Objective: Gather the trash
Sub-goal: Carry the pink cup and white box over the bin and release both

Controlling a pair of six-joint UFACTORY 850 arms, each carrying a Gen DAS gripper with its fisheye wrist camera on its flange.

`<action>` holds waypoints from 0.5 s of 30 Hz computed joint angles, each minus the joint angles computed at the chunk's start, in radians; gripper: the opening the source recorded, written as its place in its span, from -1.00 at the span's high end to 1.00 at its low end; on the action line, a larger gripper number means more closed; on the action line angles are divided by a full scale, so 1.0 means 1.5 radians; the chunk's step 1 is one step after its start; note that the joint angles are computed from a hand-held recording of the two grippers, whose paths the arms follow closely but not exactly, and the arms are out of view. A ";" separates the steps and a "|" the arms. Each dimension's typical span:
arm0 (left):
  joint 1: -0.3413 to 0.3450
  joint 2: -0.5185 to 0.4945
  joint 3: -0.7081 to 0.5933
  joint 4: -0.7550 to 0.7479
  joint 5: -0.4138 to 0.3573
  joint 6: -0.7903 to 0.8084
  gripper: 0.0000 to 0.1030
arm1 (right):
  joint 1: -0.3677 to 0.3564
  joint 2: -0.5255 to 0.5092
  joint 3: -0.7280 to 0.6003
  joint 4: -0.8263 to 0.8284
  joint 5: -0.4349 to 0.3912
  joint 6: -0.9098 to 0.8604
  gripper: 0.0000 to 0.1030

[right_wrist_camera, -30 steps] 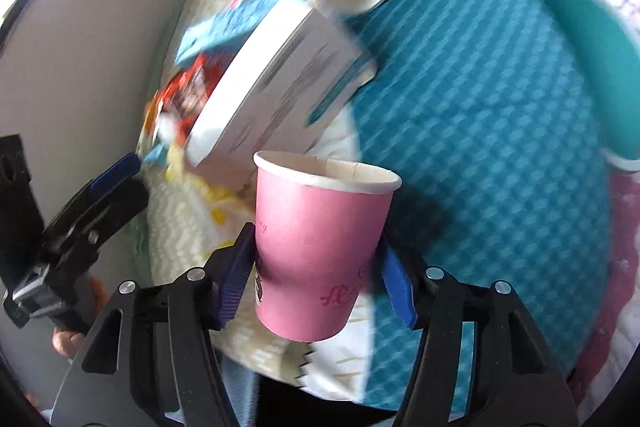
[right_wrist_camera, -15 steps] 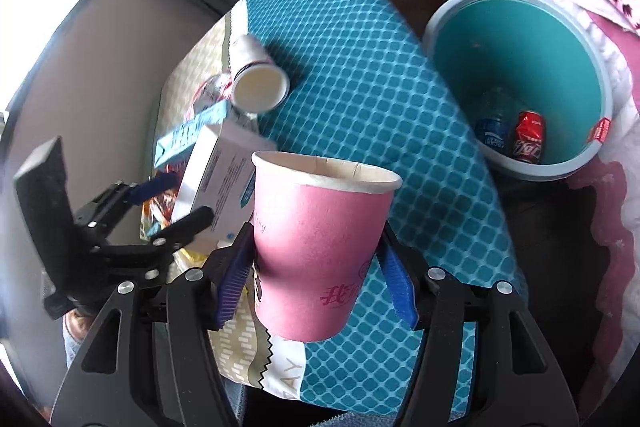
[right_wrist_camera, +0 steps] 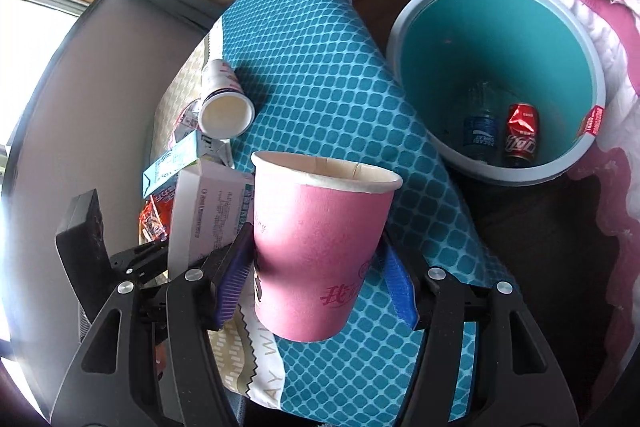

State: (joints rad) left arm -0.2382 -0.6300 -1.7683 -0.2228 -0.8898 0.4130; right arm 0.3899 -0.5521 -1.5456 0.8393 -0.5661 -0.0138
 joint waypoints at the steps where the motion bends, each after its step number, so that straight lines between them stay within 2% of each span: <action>1: -0.001 0.004 0.003 0.000 0.006 -0.006 0.59 | -0.002 0.002 0.003 -0.004 0.005 0.003 -0.13; 6: -0.010 0.025 0.014 0.007 0.033 -0.036 0.59 | -0.006 0.004 0.010 0.000 0.016 0.000 -0.13; 15: -0.039 0.018 -0.025 -0.018 0.032 -0.040 0.59 | -0.022 0.022 0.032 -0.003 0.061 -0.010 -0.13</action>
